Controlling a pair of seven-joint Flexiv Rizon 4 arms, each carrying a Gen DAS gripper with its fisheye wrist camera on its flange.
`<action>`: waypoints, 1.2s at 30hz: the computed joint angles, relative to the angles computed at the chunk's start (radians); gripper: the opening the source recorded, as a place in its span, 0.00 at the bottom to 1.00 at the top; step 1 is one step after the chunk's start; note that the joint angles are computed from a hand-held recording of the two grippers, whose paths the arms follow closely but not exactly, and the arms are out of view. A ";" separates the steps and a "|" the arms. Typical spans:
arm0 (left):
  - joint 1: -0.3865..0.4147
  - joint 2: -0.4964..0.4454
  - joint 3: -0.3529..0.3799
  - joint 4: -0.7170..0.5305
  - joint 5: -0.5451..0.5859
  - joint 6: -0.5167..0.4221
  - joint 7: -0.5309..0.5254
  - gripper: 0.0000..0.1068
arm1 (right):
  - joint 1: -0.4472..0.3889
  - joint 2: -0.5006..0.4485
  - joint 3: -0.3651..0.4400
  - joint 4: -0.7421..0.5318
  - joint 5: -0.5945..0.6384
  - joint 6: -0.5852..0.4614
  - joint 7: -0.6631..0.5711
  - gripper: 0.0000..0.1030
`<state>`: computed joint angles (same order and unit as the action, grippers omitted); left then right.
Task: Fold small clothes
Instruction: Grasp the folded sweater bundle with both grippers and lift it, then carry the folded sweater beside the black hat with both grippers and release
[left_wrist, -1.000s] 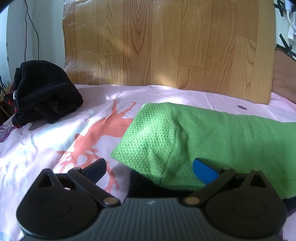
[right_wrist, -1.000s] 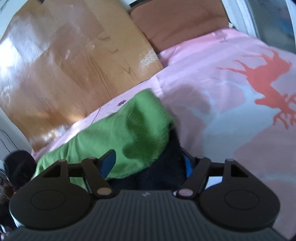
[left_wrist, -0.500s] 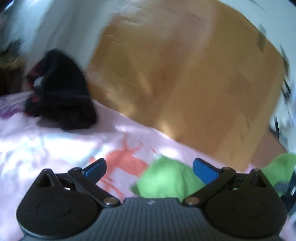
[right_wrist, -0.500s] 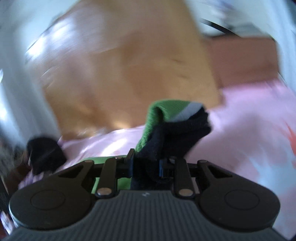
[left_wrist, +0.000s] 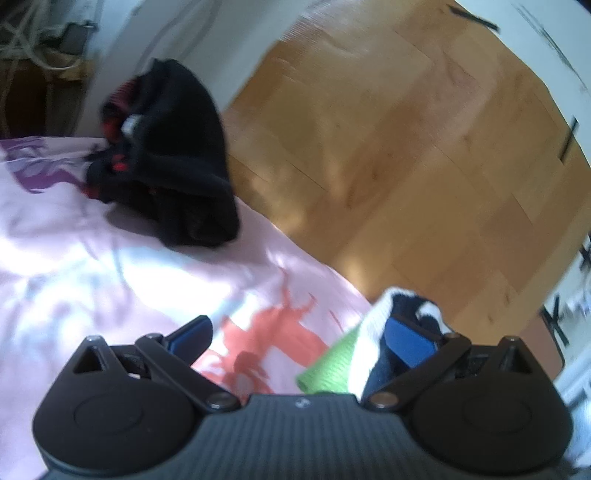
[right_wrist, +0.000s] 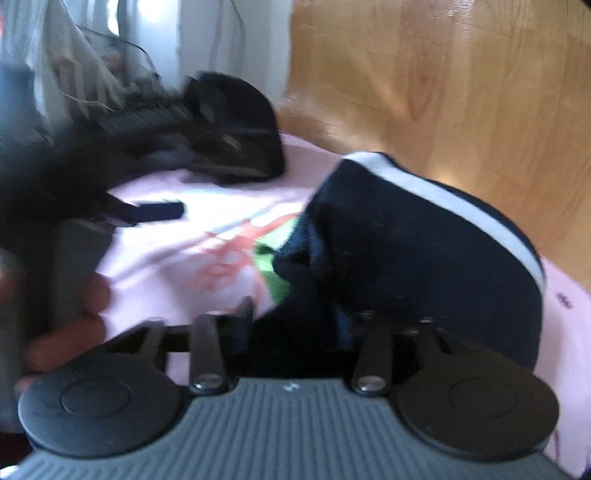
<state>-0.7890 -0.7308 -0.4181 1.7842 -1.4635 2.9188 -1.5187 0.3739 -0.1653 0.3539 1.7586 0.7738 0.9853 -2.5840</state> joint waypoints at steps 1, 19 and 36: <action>0.004 0.001 0.001 0.002 0.022 -0.021 0.007 0.96 | -0.044 0.017 -0.004 -0.023 0.068 -0.077 -0.024 0.55; 0.042 0.046 -0.038 -0.061 0.022 -0.443 0.255 0.96 | -0.252 -0.154 -0.053 -0.178 0.239 -0.208 0.423 0.80; 0.147 0.056 0.070 -0.231 0.024 -0.279 0.495 0.70 | -0.122 -0.445 0.077 -0.664 0.335 -0.212 0.234 0.46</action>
<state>-0.6416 -0.6748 -0.3477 1.5534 -1.4396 2.6401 -1.0238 0.2518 -0.6103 0.4304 1.0946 1.1089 0.7734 -2.3505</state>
